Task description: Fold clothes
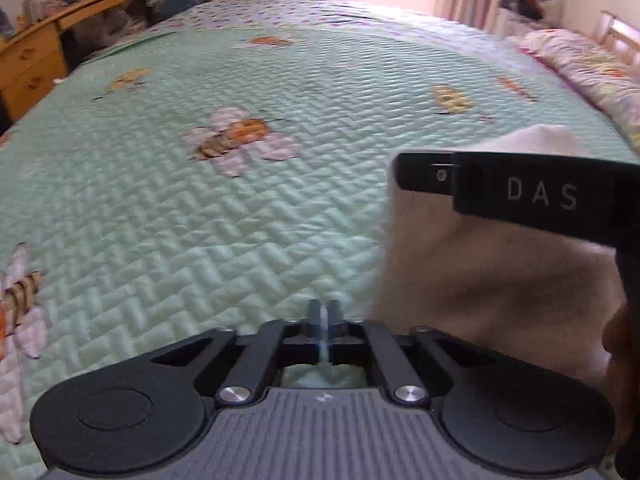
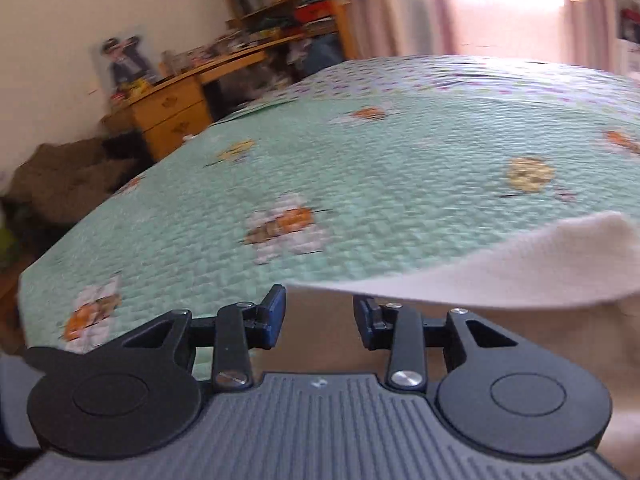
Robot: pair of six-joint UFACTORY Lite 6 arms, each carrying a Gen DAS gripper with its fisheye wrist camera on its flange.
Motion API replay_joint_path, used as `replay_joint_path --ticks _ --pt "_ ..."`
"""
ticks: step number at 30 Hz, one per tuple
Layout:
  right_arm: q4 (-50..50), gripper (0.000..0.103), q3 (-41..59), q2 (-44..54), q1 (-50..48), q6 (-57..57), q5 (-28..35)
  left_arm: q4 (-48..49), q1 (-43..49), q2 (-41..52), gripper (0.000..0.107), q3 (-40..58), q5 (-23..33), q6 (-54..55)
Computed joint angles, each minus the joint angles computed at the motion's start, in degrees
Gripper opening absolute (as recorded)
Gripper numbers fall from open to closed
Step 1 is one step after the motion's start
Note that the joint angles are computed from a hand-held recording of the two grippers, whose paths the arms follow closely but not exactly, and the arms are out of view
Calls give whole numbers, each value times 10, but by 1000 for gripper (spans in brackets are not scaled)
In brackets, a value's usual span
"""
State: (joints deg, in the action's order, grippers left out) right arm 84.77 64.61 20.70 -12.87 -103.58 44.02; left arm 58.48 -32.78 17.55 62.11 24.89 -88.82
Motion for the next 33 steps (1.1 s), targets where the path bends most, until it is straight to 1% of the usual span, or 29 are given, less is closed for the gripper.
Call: replay_joint_path --ticks 1,2,3,4,5,7,9,10,11,12,13,14,16,19,20,21,22,24,25,26,28,29,30,31,32,33 --pt "2 45 -6 -7 10 -5 -10 8 7 0 0 -5 8 -9" --pt "3 48 -13 -14 19 -9 -19 -3 22 -8 0 -17 -8 -2" --pt "5 48 -19 -22 29 -14 -29 -16 41 -18 0 -31 -34 8" --pt "13 48 -34 -37 26 -18 -32 -6 47 -24 0 -39 -36 0" --pt "26 48 -54 -55 13 -23 -28 9 50 -29 0 -46 -32 -13" --pt "55 48 -100 -97 -26 -43 -14 23 61 -42 0 -58 -46 -23" --pt "89 51 -146 -142 -84 -72 -9 36 68 -51 0 -67 -56 -33" --pt "110 63 -166 -162 -106 -90 -22 45 69 -51 0 -70 -60 -41" --pt "132 79 -184 -179 -129 -109 -34 50 73 -50 0 -73 -69 -45" --pt "138 85 -190 -185 -153 -118 -42 50 77 -48 0 -74 -78 -43" --pt "141 90 -188 -178 -170 -124 -50 46 79 -45 0 -74 -83 -38" --pt "131 90 -175 -164 -179 -112 -58 44 80 -44 0 -74 -85 -35" --pt "76 90 -127 -120 -175 -28 -80 41 81 -42 1 -75 -90 -31" --pt "40 90 -50 -35 -147 72 -65 33 89 -46 3 -79 -99 -22" --pt "41 92 -25 -7 -131 98 -66 31 92 -47 3 -80 -102 -20" --pt "67 92 -8 16 -108 100 -76 29 94 -49 3 -82 -104 -18" --pt "100 92 -1 26 -88 79 -92 28 97 -50 3 -83 -106 -16" --pt "169 89 -8 28 -42 -4 -128 22 104 -53 3 -86 -113 -8" --pt "187 75 -9 27 -21 -36 -139 19 108 -54 3 -88 -117 -4" --pt "182 49 -8 28 -8 -50 -126 14 111 -55 4 -90 -120 1" --pt "120 5 9 45 18 -18 -95 4 119 -56 3 -92 -125 11" --pt "108 5 6 42 38 -19 -107 -1 123 -57 3 -94 -127 16" --pt "112 5 -7 27 65 -44 -143 -6 127 -59 3 -95 -128 22" --pt "119 5 -21 18 77 -62 -156 -8 130 -62 3 -97 -129 25" --pt "101 6 -29 11 86 -58 -163 -10 134 -64 4 -99 -130 26" --pt "78 6 -47 -4 83 -57 -154 -15 137 -66 4 -101 -132 32"
